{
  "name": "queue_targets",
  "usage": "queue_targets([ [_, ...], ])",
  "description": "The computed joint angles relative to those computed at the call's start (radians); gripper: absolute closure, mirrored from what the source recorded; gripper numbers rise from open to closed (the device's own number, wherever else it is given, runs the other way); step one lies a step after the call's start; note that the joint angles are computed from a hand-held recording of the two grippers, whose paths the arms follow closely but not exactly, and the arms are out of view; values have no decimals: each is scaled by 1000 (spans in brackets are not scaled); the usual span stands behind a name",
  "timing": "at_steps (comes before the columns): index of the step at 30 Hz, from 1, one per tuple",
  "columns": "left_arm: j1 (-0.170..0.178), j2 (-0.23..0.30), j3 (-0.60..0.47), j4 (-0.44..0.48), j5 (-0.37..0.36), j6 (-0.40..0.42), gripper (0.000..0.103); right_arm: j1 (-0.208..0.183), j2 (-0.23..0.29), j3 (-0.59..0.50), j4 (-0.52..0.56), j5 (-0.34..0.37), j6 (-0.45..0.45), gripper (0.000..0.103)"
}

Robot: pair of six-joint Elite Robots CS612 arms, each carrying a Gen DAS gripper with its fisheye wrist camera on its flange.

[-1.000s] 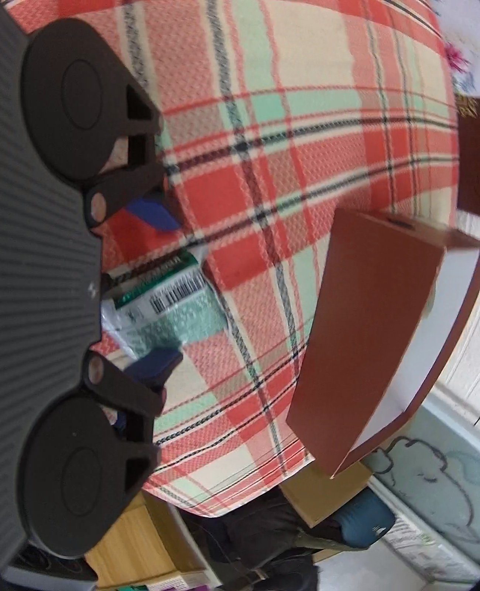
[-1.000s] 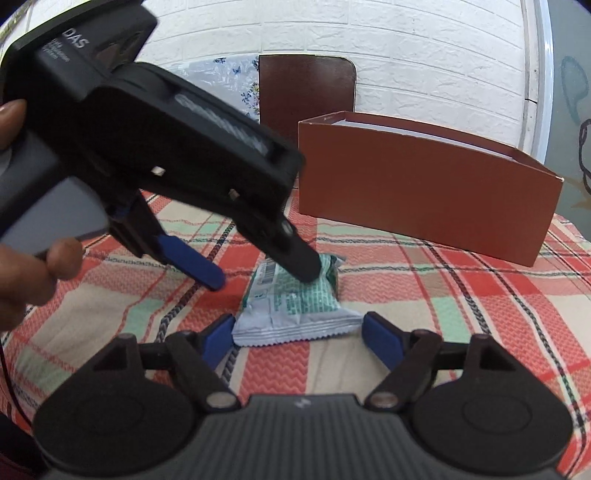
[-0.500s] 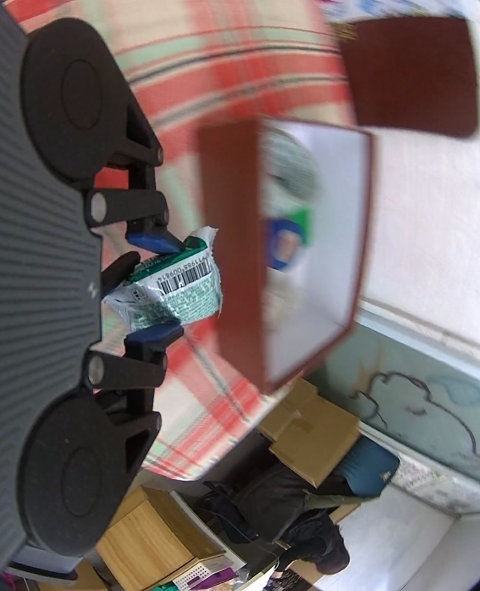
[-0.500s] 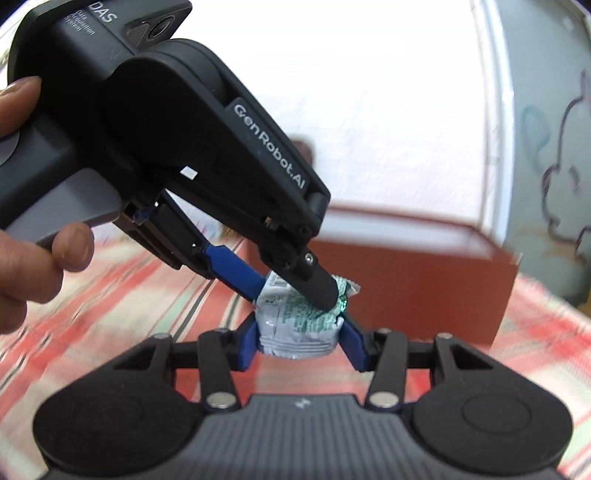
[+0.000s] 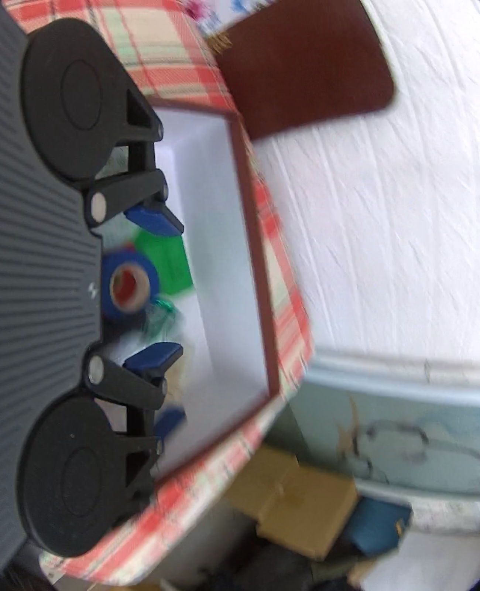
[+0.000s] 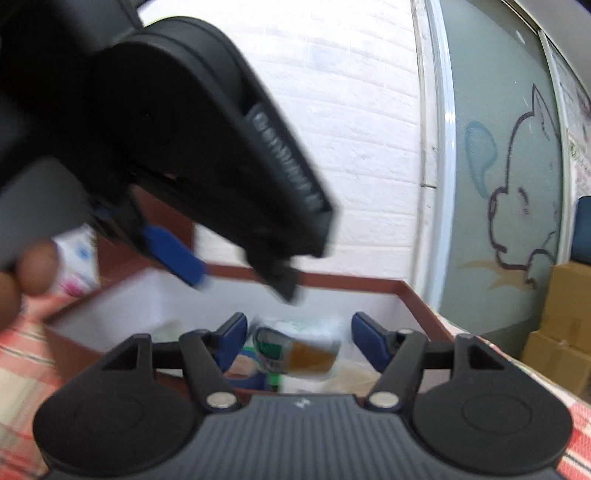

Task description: Organize objects

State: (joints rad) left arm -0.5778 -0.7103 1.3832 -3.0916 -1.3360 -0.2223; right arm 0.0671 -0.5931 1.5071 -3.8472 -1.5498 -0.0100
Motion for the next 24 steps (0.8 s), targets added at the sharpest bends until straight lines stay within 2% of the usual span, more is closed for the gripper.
queue_targets([
  [2, 7, -1, 13, -24, -15, -11, 31, -5, 2, 3, -11, 7, 13, 32],
  [4, 0, -4, 21, -40, 27, 7, 24, -10, 8, 7, -41, 22, 14, 30],
  [9, -21, -29, 70, -86, 107, 65, 24, -8, -3, 31, -71, 18, -35, 25],
  [14, -35, -67, 133, -109, 149, 59, 20, 13, -14, 54, -104, -11, -46, 22],
  [22, -58, -133, 264, -152, 217, 21, 16, 27, -89, 198, -130, -22, 18, 20],
  [23, -61, -140, 279, -160, 229, 18, 15, 43, -109, 245, -148, -31, 24, 18],
  [24, -63, -145, 293, -164, 237, 13, 14, 42, -118, 261, -141, -23, 25, 17],
])
